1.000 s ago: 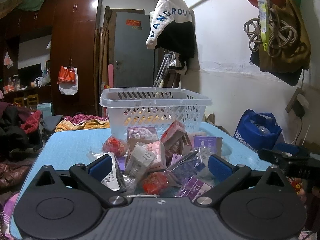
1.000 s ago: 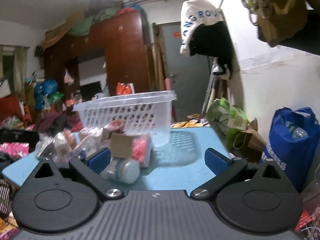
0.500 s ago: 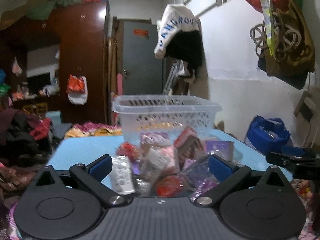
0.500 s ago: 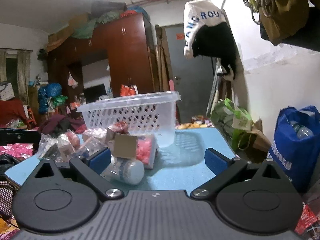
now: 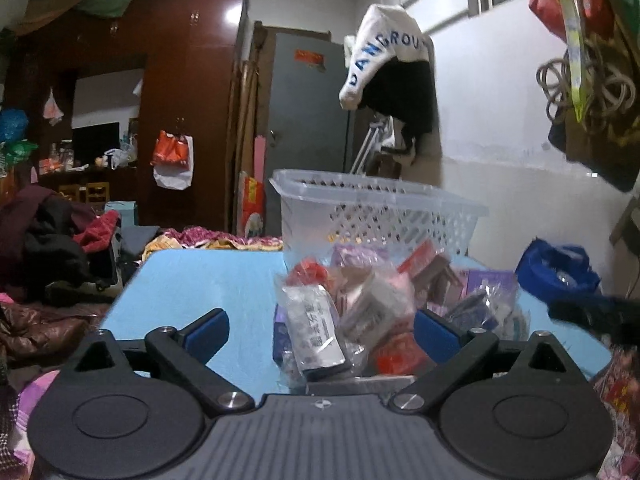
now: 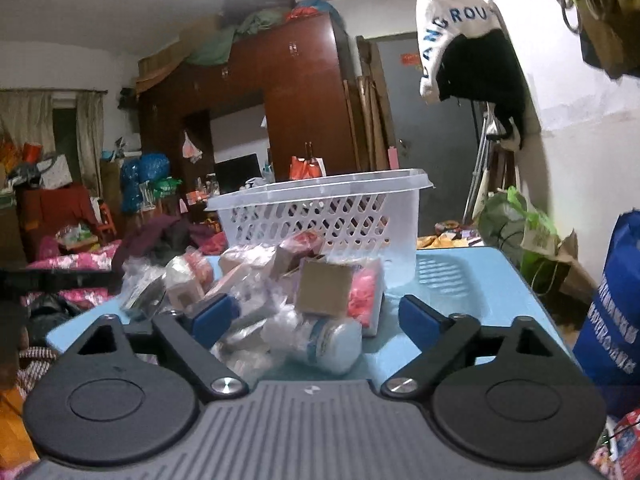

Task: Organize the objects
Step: 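Grasp the white printed packet with the left tool while the right tool grasps the brown cardboard box, then lift the packet into the basket with the left tool while the right tool drops the brown box in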

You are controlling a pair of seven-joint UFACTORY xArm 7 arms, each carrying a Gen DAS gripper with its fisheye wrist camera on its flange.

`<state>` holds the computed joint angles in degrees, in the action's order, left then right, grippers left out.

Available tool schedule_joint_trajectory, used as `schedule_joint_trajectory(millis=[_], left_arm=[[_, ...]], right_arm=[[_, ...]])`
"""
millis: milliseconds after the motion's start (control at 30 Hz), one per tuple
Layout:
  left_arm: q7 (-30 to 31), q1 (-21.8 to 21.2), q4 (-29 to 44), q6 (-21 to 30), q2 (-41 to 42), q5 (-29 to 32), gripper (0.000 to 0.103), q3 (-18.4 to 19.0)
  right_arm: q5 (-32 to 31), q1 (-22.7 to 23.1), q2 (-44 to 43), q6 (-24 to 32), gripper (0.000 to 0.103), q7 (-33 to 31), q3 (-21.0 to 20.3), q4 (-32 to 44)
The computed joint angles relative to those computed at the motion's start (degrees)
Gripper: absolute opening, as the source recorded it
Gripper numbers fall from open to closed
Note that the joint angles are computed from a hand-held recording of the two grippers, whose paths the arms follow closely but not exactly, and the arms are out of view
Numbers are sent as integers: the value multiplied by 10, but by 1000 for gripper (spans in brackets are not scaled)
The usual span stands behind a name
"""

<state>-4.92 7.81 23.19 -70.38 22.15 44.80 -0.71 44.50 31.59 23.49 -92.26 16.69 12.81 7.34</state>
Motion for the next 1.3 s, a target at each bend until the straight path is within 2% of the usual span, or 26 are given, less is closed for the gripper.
schedule_joint_trajectory(millis=[100, 233, 300, 367, 400, 500, 533, 567, 600, 667, 700, 867, 1000, 1100, 1200, 1300], left_arm=[[-8, -4, 22, 5, 21, -13, 93, -6], [-6, -8, 37, 14, 36, -25, 92, -8], [-2, -13, 41, 22, 38, -33, 92, -10], [-2, -16, 46, 33, 40, -40, 92, -12], [-1, -19, 48, 38, 40, -45, 92, -14], [9, -28, 53, 51, 43, -65, 91, -18], [9, -28, 55, 54, 44, -66, 89, -19], [2, -27, 58, 62, 43, -65, 77, -20], [-9, -23, 62, 69, 42, -54, 56, -21], [-39, -7, 73, 77, 44, -14, 42, -20], [-38, -8, 72, 78, 43, -16, 40, -20], [-43, 0, 72, 48, 49, -10, 38, -19], [-75, 9, 94, 50, 41, 19, 38, -15], [-118, 10, 132, 64, 19, 34, 38, -18], [-174, -7, 188, 109, -17, 60, 38, -27], [-237, -37, 269, 179, -31, 95, 38, -40]], right_arm=[[-43, -25, -24, 35, 85, -8, -19, 5], [-100, -55, -49, 80, 74, -13, -33, 13], [-109, -60, -57, 106, 70, -27, -34, 21], [-122, -68, -61, 128, 64, -30, -36, 27], [-140, -75, -62, 132, 57, -25, -40, 27], [-161, -84, -55, 120, 43, -11, -43, 23], [-164, -85, -56, 119, 43, -12, -42, 21], [-165, -86, -57, 117, 43, -10, -42, 19], [-167, -86, -60, 119, 43, -11, -42, 16], [-164, -86, -67, 123, 43, -16, -41, 15], [-163, -86, -70, 122, 43, -16, -41, 14], [-164, -91, -83, 116, 42, -21, -43, 7], [-167, -100, -118, 136, 42, -49, -48, 1], [-213, -123, -161, 145, 42, -81, -63, 3], [-248, -150, -227, 214, 42, -141, -70, 38], [-204, -160, -250, 305, 42, -257, -61, 113]])
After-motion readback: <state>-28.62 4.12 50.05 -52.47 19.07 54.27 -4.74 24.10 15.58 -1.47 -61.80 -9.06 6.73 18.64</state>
